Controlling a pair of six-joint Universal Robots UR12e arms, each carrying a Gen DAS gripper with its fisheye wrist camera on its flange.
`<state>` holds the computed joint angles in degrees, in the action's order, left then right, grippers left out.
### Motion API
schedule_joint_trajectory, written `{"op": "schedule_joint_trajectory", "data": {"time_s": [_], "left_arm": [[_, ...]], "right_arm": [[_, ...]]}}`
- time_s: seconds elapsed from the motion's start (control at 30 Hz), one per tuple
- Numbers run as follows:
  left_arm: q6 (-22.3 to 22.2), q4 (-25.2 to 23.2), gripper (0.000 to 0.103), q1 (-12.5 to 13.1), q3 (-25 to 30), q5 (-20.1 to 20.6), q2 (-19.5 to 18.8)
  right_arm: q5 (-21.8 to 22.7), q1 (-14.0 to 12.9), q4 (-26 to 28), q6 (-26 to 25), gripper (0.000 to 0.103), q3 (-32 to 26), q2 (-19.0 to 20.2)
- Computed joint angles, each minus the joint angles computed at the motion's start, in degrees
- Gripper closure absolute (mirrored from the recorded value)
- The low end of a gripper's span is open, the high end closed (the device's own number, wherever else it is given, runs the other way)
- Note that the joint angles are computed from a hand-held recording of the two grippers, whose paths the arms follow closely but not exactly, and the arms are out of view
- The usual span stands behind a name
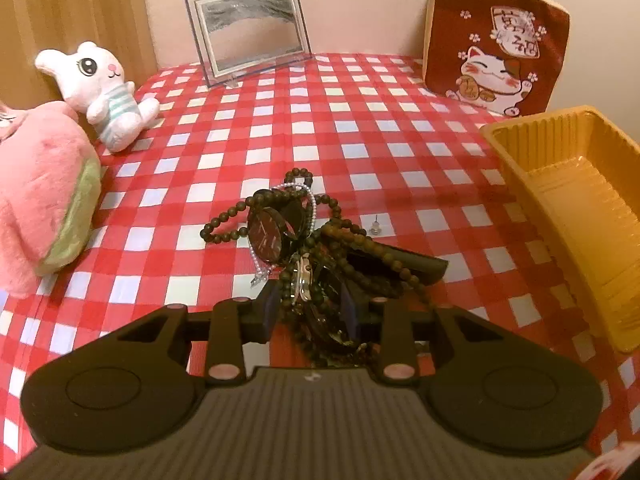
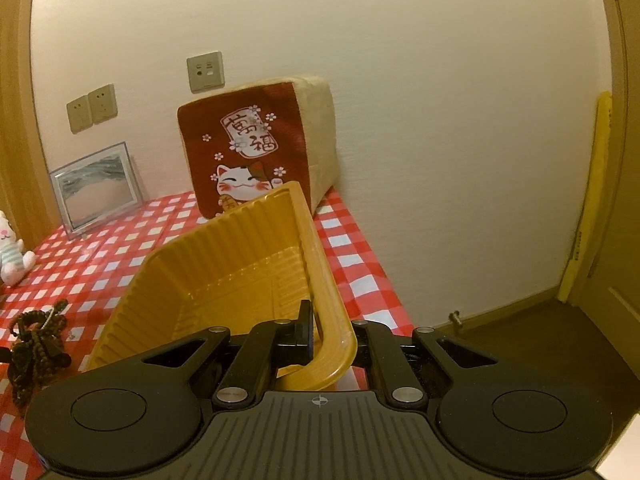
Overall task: Organize jewelry
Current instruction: 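Grasp a watch from the jewelry pile with the left tool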
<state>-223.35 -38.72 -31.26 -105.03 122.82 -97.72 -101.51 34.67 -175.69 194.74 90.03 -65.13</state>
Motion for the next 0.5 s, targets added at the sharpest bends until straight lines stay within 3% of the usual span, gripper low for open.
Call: {"op": "schedule_joint_trajectory", "data": {"time_s": [0.3,0.5], "left_arm": [[1.79,-0.44,0.075,1.41,0.26,-1.62,-0.74],[2.25,-0.42,0.085,1.91,0.43,-2.47,-1.06]], "right_arm": [[-0.60,0.16,0.47,0.41,0.097,-0.23,0.07],[-0.49,0.10,0.61,0.51,0.097,-0.27,0.09]]}}
